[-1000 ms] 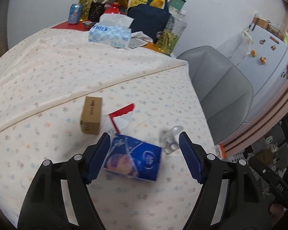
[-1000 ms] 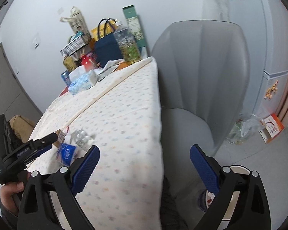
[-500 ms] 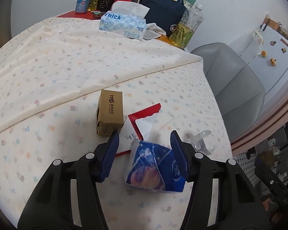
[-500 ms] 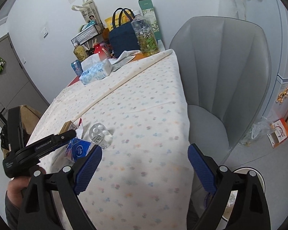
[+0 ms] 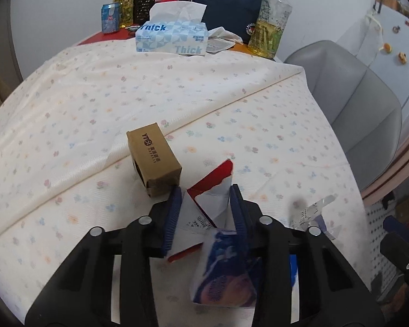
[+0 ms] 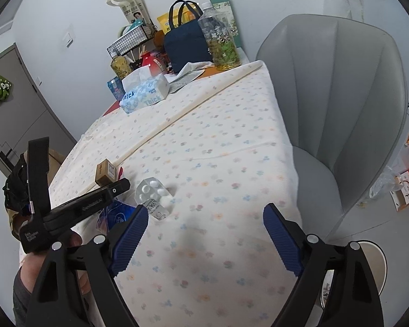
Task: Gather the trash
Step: 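Grasp the red-and-white paper with the left gripper while the right grasps the plastic tray, then carry paper and plastic tray over the wastebasket and open both grippers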
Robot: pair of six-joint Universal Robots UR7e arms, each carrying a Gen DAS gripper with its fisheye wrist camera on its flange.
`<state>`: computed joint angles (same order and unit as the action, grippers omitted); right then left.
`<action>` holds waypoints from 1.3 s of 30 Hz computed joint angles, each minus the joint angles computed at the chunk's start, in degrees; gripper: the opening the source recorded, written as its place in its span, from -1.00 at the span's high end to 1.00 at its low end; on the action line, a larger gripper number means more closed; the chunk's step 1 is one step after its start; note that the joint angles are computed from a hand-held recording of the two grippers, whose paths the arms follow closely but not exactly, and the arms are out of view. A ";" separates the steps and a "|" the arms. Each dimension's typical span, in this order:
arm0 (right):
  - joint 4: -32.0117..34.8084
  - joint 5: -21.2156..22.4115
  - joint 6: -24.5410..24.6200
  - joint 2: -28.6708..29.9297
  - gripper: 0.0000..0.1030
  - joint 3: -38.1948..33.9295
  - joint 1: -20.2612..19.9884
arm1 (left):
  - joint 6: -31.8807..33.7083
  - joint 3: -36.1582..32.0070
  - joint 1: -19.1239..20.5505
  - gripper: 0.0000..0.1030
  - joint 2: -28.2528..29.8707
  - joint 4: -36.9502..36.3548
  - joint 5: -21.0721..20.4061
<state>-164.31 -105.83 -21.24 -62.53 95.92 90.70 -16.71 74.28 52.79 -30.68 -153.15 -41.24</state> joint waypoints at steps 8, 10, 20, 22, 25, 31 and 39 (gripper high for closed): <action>2.40 0.22 -0.54 1.81 -0.60 -1.34 1.08 | -0.25 3.70 -0.36 0.40 -3.03 -3.85 -1.04; 3.13 0.18 -0.86 2.68 -0.54 -2.11 1.52 | -0.45 5.50 -0.54 0.40 -4.44 -5.05 -1.03; 8.28 -0.72 -1.14 8.48 0.28 -7.77 2.80 | -1.91 11.67 -1.21 0.40 -9.54 -7.73 0.82; 10.20 -0.51 -0.49 8.52 0.63 -8.19 2.59 | -2.16 12.28 -1.32 0.40 -9.96 -7.85 0.81; 9.36 1.20 -1.09 6.87 0.66 -6.54 2.26 | -1.99 12.47 -1.70 0.40 -9.89 -8.16 0.37; 8.19 2.06 -0.84 2.72 0.66 -3.26 1.36 | -0.54 10.73 -2.55 0.40 -7.90 -8.72 -2.05; 6.08 1.86 -0.24 -3.00 0.66 0.59 -0.77 | 1.98 6.12 -3.93 0.40 -3.64 -7.46 -6.18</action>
<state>-158.22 -103.97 -21.49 -65.53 96.51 89.93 -14.72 80.40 48.86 -34.32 -160.61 -47.42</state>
